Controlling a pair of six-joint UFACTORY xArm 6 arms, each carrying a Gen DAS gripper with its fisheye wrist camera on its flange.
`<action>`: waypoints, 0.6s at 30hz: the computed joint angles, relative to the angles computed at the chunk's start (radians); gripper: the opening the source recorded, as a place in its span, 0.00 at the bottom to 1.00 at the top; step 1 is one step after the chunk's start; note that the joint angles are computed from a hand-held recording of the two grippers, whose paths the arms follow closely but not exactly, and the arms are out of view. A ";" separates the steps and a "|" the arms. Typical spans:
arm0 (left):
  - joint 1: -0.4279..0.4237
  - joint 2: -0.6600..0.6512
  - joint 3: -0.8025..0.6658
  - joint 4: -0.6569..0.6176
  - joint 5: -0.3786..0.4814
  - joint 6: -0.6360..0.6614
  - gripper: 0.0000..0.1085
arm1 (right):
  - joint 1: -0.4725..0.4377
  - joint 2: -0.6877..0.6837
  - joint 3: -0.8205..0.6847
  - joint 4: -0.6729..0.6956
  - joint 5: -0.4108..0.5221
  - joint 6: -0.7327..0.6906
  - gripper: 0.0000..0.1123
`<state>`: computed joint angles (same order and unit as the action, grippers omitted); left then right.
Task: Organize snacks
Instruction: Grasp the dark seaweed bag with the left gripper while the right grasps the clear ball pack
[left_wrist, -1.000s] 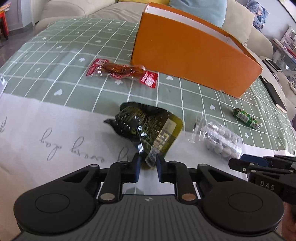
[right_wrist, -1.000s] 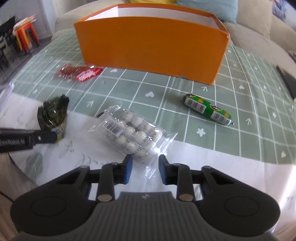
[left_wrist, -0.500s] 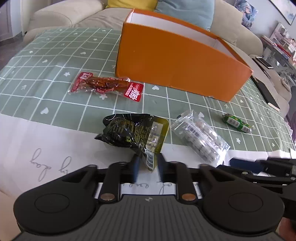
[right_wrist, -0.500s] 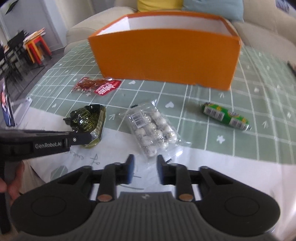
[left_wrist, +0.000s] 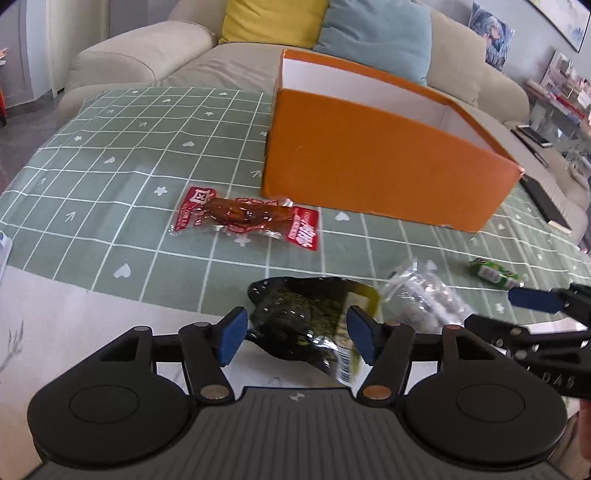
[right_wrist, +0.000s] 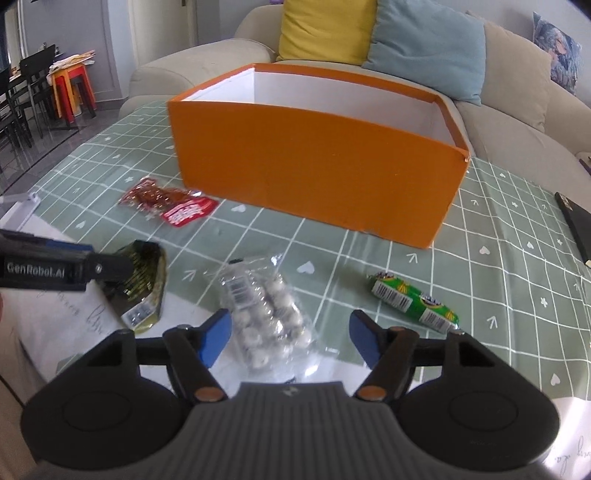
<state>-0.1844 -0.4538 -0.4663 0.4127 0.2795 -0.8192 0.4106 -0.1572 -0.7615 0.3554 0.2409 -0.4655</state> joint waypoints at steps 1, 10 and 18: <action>0.004 0.010 -0.001 -0.011 -0.010 0.017 0.67 | 0.000 0.014 -0.011 -0.002 -0.002 0.005 0.62; 0.006 0.075 -0.005 -0.046 -0.052 0.081 0.67 | 0.017 0.102 -0.072 0.224 0.001 -0.212 0.63; 0.040 0.111 -0.001 0.226 -0.135 -0.098 0.67 | 0.032 0.140 -0.098 0.246 0.018 -0.261 0.70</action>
